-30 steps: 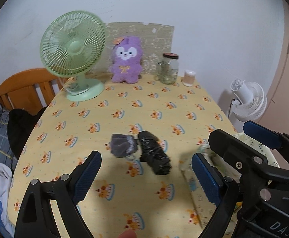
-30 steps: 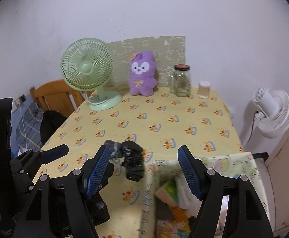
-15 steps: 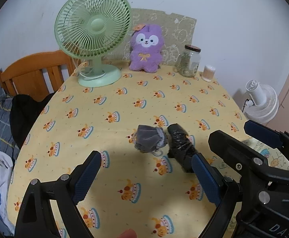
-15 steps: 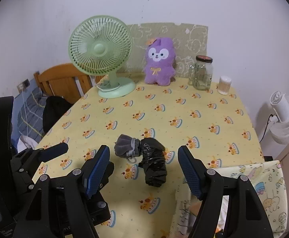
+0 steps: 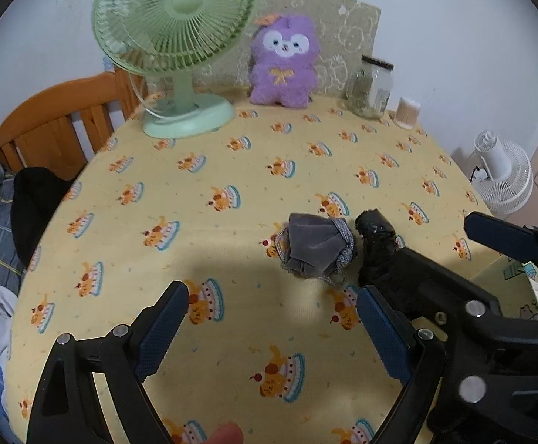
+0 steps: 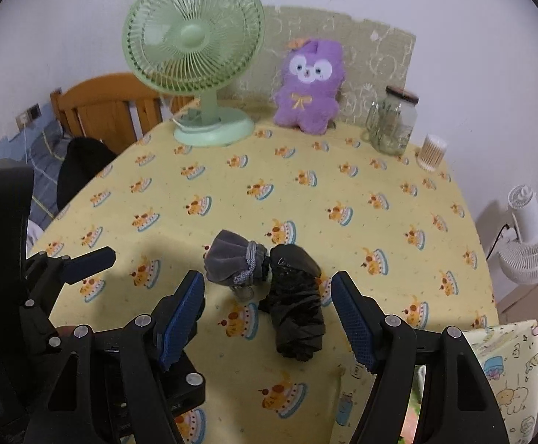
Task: Organize soft objects
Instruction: 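Withdraw both tools and move them down toward the gray and black gloves, then grasp the gray glove with the left tool while the right tool grasps the black glove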
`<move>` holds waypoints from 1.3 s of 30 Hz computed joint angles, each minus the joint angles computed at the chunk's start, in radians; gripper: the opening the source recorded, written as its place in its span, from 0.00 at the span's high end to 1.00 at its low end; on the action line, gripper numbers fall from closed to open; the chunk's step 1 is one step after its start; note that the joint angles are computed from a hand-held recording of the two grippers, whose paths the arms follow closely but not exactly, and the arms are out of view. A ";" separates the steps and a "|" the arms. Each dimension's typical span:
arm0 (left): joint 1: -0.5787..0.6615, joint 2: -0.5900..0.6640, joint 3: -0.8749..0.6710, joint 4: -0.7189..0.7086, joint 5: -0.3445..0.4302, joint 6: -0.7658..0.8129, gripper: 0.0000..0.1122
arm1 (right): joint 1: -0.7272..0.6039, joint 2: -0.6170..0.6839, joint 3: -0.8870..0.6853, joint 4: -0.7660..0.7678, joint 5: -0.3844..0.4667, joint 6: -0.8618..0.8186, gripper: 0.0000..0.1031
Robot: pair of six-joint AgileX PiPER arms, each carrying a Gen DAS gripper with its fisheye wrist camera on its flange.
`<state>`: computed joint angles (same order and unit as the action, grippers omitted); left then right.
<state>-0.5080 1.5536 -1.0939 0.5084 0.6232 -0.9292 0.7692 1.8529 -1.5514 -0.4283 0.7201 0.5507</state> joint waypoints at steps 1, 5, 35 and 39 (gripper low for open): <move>0.012 0.015 -0.011 -0.038 -0.006 0.046 0.17 | -0.005 0.015 -0.016 0.016 0.014 -0.006 0.28; 0.036 0.070 -0.048 -0.138 -0.024 0.177 0.17 | -0.025 0.091 -0.105 0.054 0.104 0.011 0.28; 0.138 0.272 -0.241 -0.412 -0.023 0.375 0.10 | -0.152 0.408 -0.550 0.310 0.370 -0.124 0.12; 0.140 0.280 -0.256 -0.425 -0.004 0.418 0.09 | -0.151 0.430 -0.582 0.298 0.400 -0.117 0.10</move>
<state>-0.3684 1.8333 -1.3499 0.0835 0.6188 -0.5115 0.6185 2.2825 -2.1338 -0.1303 1.1202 0.4337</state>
